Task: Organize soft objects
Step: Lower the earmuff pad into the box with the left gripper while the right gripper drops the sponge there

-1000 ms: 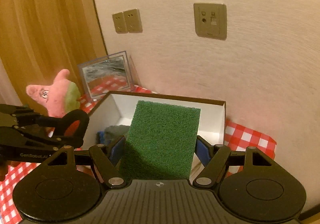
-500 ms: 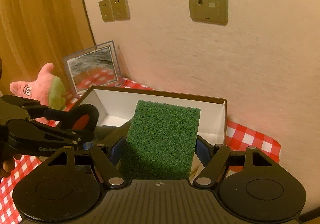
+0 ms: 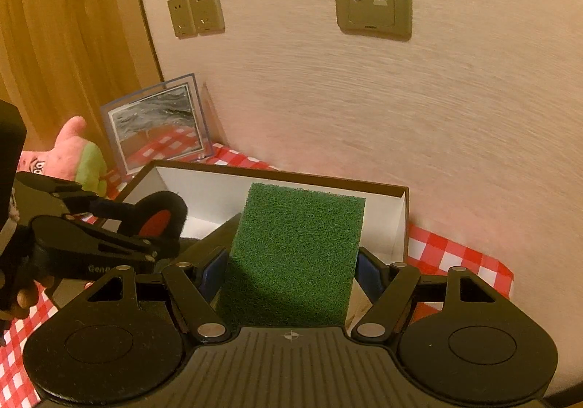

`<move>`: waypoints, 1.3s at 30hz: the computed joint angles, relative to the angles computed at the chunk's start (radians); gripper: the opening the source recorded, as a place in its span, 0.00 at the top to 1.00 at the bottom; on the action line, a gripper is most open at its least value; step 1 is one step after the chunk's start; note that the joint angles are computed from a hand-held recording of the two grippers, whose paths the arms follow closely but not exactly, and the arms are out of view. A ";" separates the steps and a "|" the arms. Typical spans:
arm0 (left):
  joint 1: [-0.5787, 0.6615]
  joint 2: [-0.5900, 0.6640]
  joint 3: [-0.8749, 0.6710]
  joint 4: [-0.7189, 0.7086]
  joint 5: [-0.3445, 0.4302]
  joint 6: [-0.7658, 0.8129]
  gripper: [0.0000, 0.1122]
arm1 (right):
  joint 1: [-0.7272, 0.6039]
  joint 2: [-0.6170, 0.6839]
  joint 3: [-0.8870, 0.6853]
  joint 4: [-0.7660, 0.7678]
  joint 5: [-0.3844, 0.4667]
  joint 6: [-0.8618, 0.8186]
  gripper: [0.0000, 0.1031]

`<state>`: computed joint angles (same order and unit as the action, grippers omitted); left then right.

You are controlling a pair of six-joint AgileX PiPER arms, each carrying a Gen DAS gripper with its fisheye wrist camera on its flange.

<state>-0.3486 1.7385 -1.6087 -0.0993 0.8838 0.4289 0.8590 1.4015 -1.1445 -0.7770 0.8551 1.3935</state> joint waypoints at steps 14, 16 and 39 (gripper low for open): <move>0.060 0.002 -0.034 -0.046 0.036 0.041 0.32 | -0.024 0.026 -0.021 0.025 -0.023 -0.032 0.29; 0.068 -0.007 -0.024 -0.058 0.038 0.058 0.32 | -0.024 0.038 -0.035 0.034 -0.015 -0.042 0.29; 0.121 -0.105 0.034 -0.149 0.079 0.138 0.32 | 0.056 -0.010 -0.028 -0.020 0.065 0.051 0.09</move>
